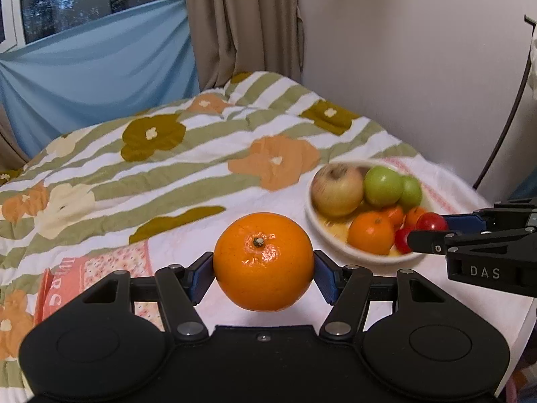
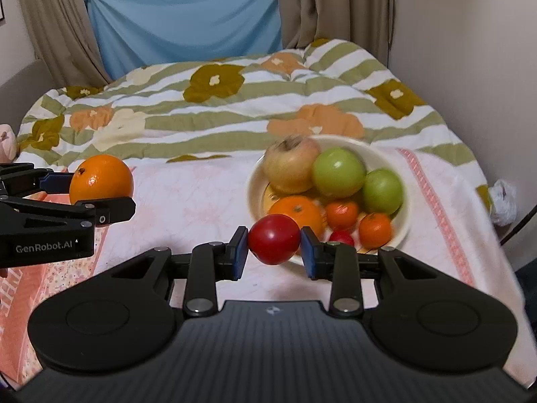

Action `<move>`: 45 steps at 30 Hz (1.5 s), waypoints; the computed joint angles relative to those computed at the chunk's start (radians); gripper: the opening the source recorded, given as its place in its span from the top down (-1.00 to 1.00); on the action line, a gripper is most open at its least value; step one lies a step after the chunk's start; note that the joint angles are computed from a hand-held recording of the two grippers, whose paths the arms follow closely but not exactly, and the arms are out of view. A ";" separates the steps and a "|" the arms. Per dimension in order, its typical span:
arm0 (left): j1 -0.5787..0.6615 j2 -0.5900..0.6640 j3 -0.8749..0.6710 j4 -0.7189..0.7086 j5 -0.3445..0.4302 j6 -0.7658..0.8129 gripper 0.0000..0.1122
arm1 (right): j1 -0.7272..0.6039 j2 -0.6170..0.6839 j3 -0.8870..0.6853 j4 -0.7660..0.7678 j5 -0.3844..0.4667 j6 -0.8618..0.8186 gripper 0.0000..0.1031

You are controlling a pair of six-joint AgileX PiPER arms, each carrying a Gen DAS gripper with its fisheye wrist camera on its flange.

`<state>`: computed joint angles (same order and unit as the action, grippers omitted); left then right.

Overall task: Organize fruits
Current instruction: 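Place the orange in the bowl with the left tool while the right tool places the tomato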

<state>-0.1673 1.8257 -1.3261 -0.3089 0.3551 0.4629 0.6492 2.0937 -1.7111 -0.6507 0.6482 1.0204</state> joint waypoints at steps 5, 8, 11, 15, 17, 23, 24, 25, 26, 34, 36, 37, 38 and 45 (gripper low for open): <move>-0.095 -0.003 -0.034 0.227 -0.002 -0.309 -0.18 | -0.066 -0.091 0.110 0.033 -0.071 -0.079 0.07; -0.152 0.015 -0.066 0.357 0.006 -0.477 -0.18 | -0.115 -0.131 0.166 0.069 -0.118 -0.149 0.07; -0.206 0.046 -0.108 0.477 0.022 -0.629 -0.18 | -0.172 -0.156 0.202 0.134 -0.164 -0.253 0.07; -0.271 0.100 -0.170 0.608 0.047 -0.808 -0.18 | -0.247 -0.171 0.225 0.261 -0.214 -0.441 0.07; -0.297 0.133 -0.203 0.655 0.059 -0.879 -0.18 | -0.286 -0.169 0.230 0.340 -0.235 -0.551 0.07; -0.370 0.248 -0.304 0.778 0.098 -1.048 -0.18 | -0.386 -0.139 0.228 0.604 -0.273 -0.897 0.07; -0.380 0.267 -0.319 0.796 0.102 -1.067 -0.18 | -0.401 -0.130 0.224 0.651 -0.274 -0.955 0.07; -0.393 0.287 -0.336 0.815 0.109 -1.087 -0.18 | -0.416 -0.124 0.222 0.697 -0.276 -1.013 0.07; -0.405 0.304 -0.353 0.833 0.117 -1.103 -0.18 | -0.428 -0.118 0.220 0.734 -0.277 -1.061 0.07; -0.464 0.419 -0.470 0.936 0.189 -1.191 -0.18 | -0.492 -0.054 0.165 0.960 -0.249 -1.332 0.07; -0.471 0.439 -0.493 0.953 0.207 -1.200 -0.18 | -0.501 -0.041 0.152 1.004 -0.238 -1.378 0.07; -0.476 0.447 -0.501 0.966 0.216 -1.205 -0.18 | -0.504 -0.035 0.147 1.024 -0.234 -1.397 0.07; -0.479 0.456 -0.510 0.978 0.225 -1.209 -0.19 | -0.508 -0.029 0.142 1.046 -0.228 -1.420 0.07; -0.519 0.464 -0.509 1.111 0.276 -1.306 -0.66 | -0.516 -0.001 0.109 1.118 -0.204 -1.498 0.07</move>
<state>-0.6862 2.2900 -1.8349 0.8020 0.6310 -0.8436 0.1330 2.0927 -1.6020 0.4678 0.4445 -0.4772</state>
